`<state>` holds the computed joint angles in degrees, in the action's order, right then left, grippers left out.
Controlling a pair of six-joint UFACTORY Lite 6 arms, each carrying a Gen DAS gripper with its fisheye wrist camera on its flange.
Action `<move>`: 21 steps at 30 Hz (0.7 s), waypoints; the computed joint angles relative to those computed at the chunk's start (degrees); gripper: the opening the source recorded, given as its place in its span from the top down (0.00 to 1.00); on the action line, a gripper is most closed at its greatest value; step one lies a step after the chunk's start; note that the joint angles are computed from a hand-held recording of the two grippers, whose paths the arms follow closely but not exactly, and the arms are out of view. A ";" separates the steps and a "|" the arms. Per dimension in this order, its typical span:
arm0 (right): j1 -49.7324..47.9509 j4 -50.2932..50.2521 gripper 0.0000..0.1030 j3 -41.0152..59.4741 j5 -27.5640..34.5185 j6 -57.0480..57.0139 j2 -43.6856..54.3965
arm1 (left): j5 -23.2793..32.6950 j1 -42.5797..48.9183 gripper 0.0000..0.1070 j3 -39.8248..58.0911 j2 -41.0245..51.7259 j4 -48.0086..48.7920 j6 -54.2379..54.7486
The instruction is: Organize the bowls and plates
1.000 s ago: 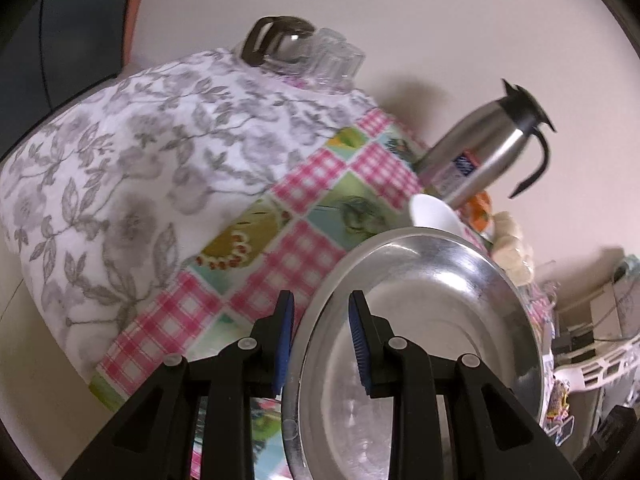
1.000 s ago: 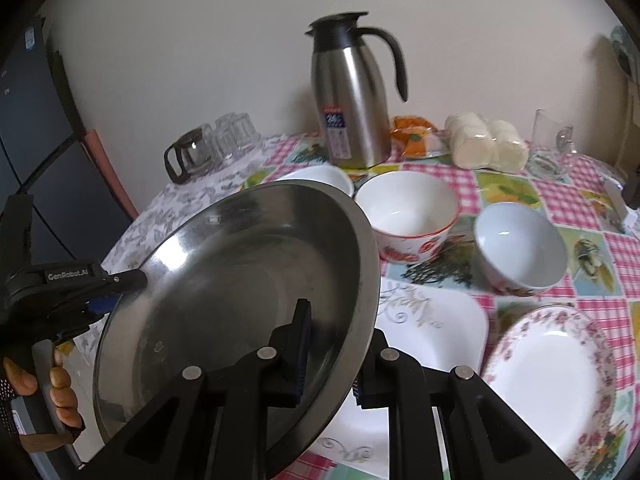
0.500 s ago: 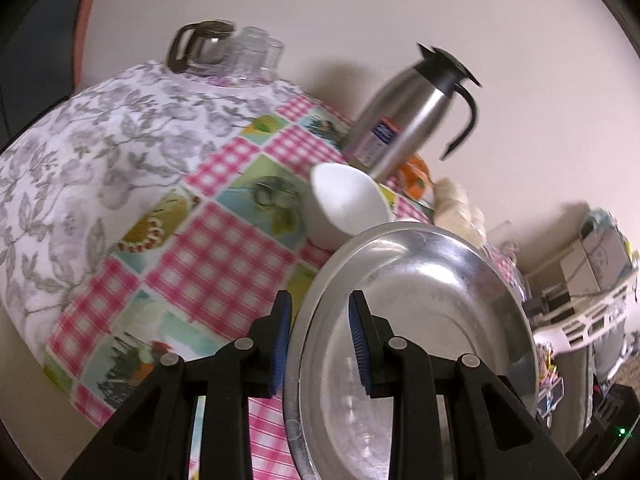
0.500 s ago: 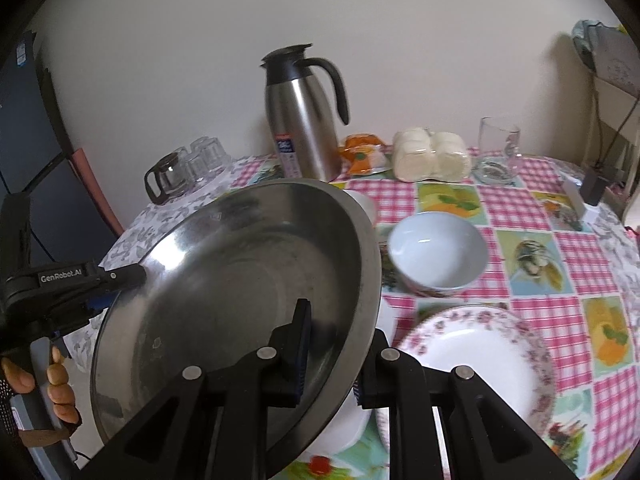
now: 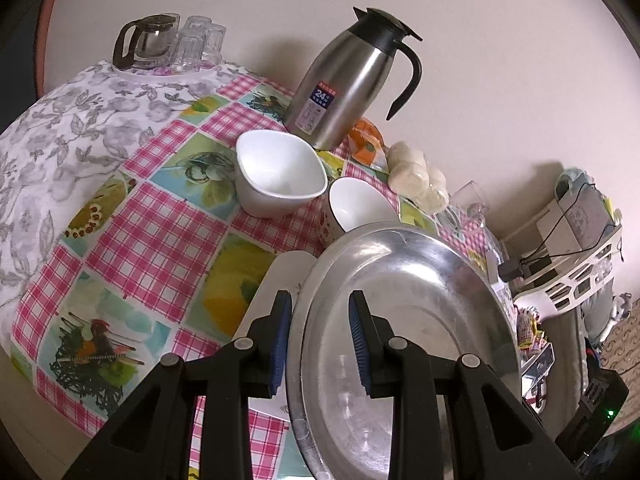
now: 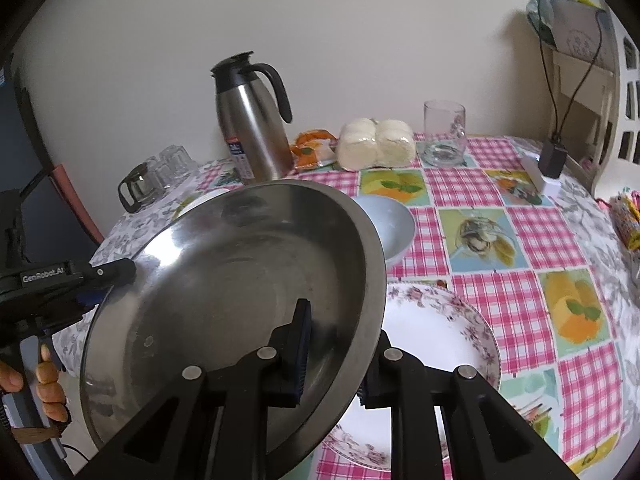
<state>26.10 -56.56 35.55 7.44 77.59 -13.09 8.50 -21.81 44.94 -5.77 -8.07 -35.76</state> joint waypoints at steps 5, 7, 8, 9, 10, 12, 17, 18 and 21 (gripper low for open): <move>0.97 -2.80 0.79 1.33 -0.10 3.27 3.92 | 1.50 1.19 0.72 0.19 1.51 3.61 -3.66; 1.97 -5.18 0.79 2.22 -0.06 6.02 6.20 | 2.46 1.74 0.71 0.74 2.75 6.52 -6.56; 2.52 -5.59 0.79 2.75 0.11 6.66 7.25 | 2.66 2.07 0.69 0.78 3.18 7.45 -7.50; 3.27 -6.21 0.79 3.48 0.34 7.51 8.70 | 2.84 2.42 0.67 0.65 3.52 7.92 -8.03; 3.78 -7.08 0.79 3.77 0.48 8.55 9.48 | 3.04 2.78 0.67 0.44 3.76 7.96 -8.17; 4.70 -7.83 0.79 4.88 0.43 9.29 12.00 | 2.98 3.67 0.67 0.01 4.15 4.99 -5.38; 4.69 -10.15 0.79 6.31 -1.11 12.38 16.16 | 2.73 5.56 0.67 0.07 6.06 -2.42 1.87; 4.85 -11.54 0.79 6.66 -1.20 13.85 17.05 | 2.82 5.71 0.67 0.35 6.71 -1.58 1.12; 5.02 -14.56 0.79 8.10 -1.82 17.45 19.99 | 2.92 6.44 0.67 1.08 8.84 -1.69 1.78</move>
<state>31.13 -71.12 43.65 5.62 95.04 6.90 11.42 -15.37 46.02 3.07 -9.77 -33.98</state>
